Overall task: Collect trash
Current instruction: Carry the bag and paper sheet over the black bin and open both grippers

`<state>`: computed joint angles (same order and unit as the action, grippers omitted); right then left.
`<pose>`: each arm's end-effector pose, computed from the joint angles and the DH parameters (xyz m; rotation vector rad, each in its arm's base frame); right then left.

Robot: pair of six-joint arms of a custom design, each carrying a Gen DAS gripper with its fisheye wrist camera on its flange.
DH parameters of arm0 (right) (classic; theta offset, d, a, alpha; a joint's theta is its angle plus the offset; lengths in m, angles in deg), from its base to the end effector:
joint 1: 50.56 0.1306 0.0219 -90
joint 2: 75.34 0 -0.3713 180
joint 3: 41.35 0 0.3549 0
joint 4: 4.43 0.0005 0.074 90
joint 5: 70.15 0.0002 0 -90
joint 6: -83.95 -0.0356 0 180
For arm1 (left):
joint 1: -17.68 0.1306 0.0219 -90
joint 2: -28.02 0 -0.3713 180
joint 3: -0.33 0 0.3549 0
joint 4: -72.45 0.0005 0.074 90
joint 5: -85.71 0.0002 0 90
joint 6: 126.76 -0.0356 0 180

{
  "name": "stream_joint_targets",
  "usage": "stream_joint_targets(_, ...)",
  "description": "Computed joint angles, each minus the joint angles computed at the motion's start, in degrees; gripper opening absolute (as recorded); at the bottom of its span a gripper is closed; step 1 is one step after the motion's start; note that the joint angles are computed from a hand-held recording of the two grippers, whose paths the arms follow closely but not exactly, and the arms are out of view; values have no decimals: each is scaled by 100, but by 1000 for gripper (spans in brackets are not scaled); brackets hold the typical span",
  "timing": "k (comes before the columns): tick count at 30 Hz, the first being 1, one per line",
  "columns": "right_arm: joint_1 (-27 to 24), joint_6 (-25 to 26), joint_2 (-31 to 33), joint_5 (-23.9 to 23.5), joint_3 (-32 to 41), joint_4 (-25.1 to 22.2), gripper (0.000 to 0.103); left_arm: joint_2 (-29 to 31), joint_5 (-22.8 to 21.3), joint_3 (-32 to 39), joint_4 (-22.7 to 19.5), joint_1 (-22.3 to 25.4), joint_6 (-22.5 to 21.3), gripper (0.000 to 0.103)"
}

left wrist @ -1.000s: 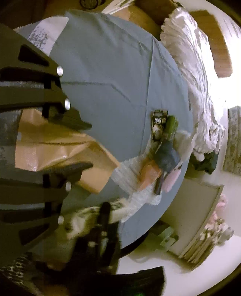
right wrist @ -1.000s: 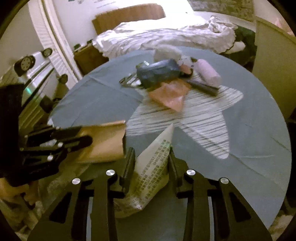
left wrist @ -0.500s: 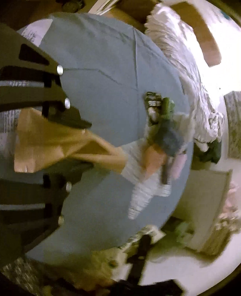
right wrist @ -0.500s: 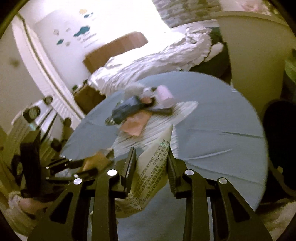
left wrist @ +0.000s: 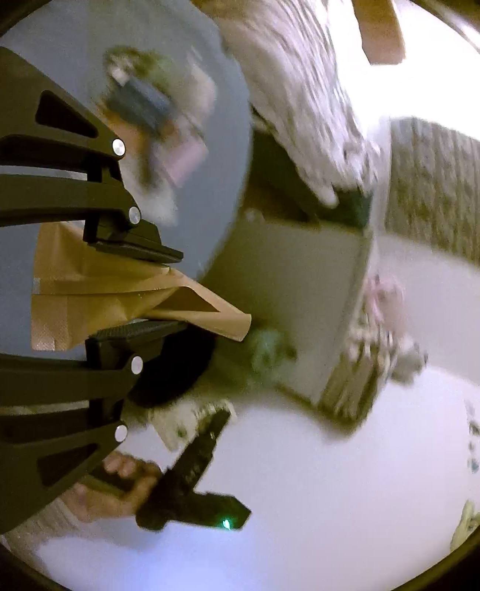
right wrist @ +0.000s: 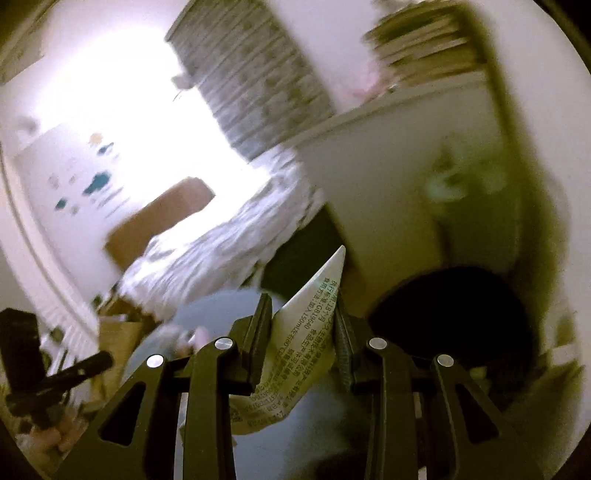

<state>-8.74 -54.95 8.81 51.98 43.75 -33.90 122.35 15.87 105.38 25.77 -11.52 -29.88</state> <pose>0.3337 0.2725 0.4559 0.4619 1.9602 0.4383 0.4175 -0.2480 0.5036 0.6336 2.1611 -0.7333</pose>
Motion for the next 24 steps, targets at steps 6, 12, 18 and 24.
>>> stream_joint_targets(6,-491,-185,-495,206,-423,-249,32,1181,358,1223,-110,-666,168,30)
stream_joint_targets(12,-927,-271,-662,-48,-839,-213,32,2142,421,2127,-441,-989,207,30)
stream_joint_targets(18,-1152,-408,-743,-211,-1173,-80,32,2615,476,2589,-712,-1067,230,31)
stream_joint_targets(24,-1282,-525,-726,-299,-1268,-184,35,2972,594,2997,-856,-1110,191,40)
